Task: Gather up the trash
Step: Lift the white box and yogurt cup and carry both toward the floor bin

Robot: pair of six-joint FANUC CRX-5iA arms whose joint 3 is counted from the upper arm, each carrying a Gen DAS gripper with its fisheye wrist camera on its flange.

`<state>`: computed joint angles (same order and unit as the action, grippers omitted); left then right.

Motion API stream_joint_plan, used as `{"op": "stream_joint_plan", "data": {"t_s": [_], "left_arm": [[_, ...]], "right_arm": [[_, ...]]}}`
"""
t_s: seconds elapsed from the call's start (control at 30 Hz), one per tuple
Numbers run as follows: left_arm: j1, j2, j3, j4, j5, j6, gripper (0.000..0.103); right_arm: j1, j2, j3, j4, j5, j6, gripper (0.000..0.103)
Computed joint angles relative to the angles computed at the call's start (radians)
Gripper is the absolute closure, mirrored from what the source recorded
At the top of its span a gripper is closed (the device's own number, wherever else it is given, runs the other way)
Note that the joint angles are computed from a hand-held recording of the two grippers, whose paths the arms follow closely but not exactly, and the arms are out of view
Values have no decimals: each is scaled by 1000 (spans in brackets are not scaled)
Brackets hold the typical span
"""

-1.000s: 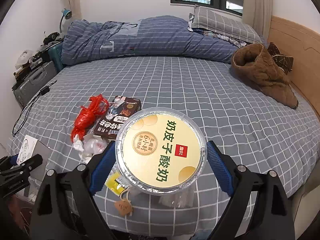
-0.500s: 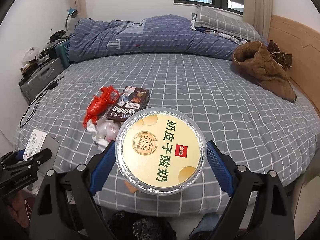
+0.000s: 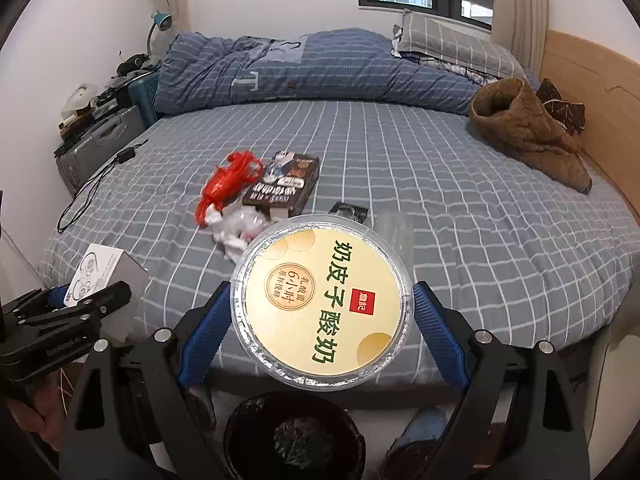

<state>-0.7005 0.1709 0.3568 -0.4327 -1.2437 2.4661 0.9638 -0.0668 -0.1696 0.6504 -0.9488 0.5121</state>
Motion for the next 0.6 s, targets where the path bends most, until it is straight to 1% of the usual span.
{"op": "stream_joint_plan", "data": {"t_s": [0.17, 0.6], "left_arm": [[-34, -17, -37, -7, -1, 36, 34], [-78, -45, -113, -1, -1, 90, 34]], "right_arm": [[37, -32, -49, 5, -12, -34, 19], [109, -102, -167, -15, -17, -128, 18]]}}
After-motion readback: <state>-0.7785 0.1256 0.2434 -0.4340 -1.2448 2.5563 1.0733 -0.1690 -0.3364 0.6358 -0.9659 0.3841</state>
